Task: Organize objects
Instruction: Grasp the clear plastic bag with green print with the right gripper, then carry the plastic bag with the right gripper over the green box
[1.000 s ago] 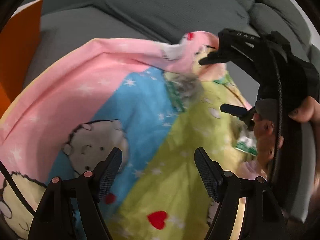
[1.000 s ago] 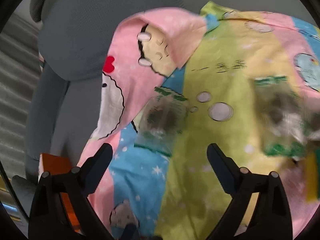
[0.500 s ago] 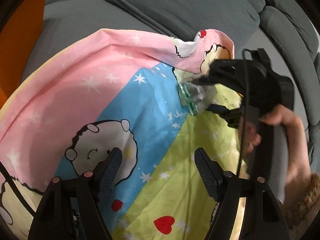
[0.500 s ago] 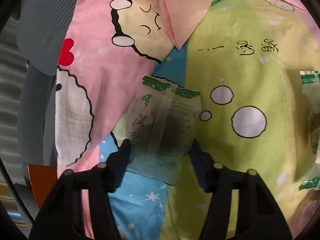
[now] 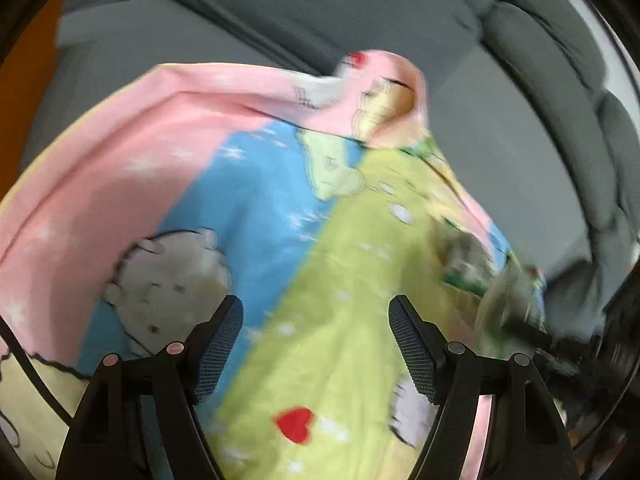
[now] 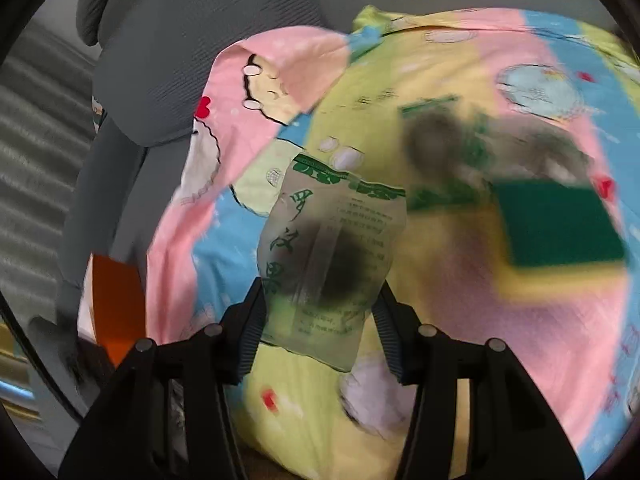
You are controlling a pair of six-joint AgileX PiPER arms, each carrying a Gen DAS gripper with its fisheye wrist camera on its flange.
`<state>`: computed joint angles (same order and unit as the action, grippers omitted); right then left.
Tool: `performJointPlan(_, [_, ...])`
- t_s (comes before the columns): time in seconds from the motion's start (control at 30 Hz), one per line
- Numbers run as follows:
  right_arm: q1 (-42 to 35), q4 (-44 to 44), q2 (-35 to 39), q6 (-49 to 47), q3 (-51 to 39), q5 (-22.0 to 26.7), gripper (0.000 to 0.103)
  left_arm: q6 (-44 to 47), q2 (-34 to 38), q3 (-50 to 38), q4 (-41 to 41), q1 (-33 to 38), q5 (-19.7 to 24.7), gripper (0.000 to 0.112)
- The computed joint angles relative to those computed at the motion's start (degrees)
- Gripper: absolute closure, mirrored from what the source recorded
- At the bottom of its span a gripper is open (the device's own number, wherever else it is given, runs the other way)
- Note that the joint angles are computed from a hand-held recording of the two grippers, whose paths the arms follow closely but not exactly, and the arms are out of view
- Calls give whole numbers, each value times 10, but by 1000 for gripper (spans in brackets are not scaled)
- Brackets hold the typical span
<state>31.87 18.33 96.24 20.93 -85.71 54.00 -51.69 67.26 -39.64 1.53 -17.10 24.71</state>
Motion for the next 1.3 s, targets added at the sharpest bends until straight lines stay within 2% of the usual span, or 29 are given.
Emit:
performJointPlan(0.1, [-1, -30, -73, 15, 101, -13, 52, 63, 1, -24, -32, -40, 10, 37])
performJointPlan(0.17, [1, -59, -120, 36, 170, -17, 51, 136, 10, -41, -84, -63, 21, 37])
performJointPlan(0.27, [-6, -45, -138, 26, 235, -46, 50, 177, 25, -56, -109, -102, 31, 37])
performJointPlan(0.37, [-36, 7, -163, -15, 288, -70, 42, 198, 50, -73, -123, -132, 49, 37])
performJointPlan(0.5, [-49, 13, -228, -13, 331, -103, 28, 275, 70, -85, -197, -149, 62, 37])
performJointPlan(0.57, [-59, 10, -247, -9, 335, -107, 24, 277, 80, -92, -203, -167, 65, 37])
performJointPlan(0.67, [-71, 6, -268, 8, 340, -114, 24, 268, 97, -106, -195, -190, 69, 37])
performJointPlan(0.77, [-90, 52, -274, -28, 356, -129, 25, 265, 114, -120, -192, -213, 73, 37])
performJointPlan(0.83, [-100, 77, -271, -51, 363, -130, 35, 277, 124, -129, -201, -226, 73, 37])
performJointPlan(0.93, [-110, 116, -268, -87, 372, -129, 43, 295, 142, -142, -214, -237, 71, 37])
performJointPlan(1.2, [-125, 206, -229, -178, 395, -133, 46, 284, 181, -156, -203, -256, 53, 37])
performJointPlan(1.3, [-132, 246, -217, -217, 407, -135, 46, 321, 187, -155, -233, -255, 46, 49])
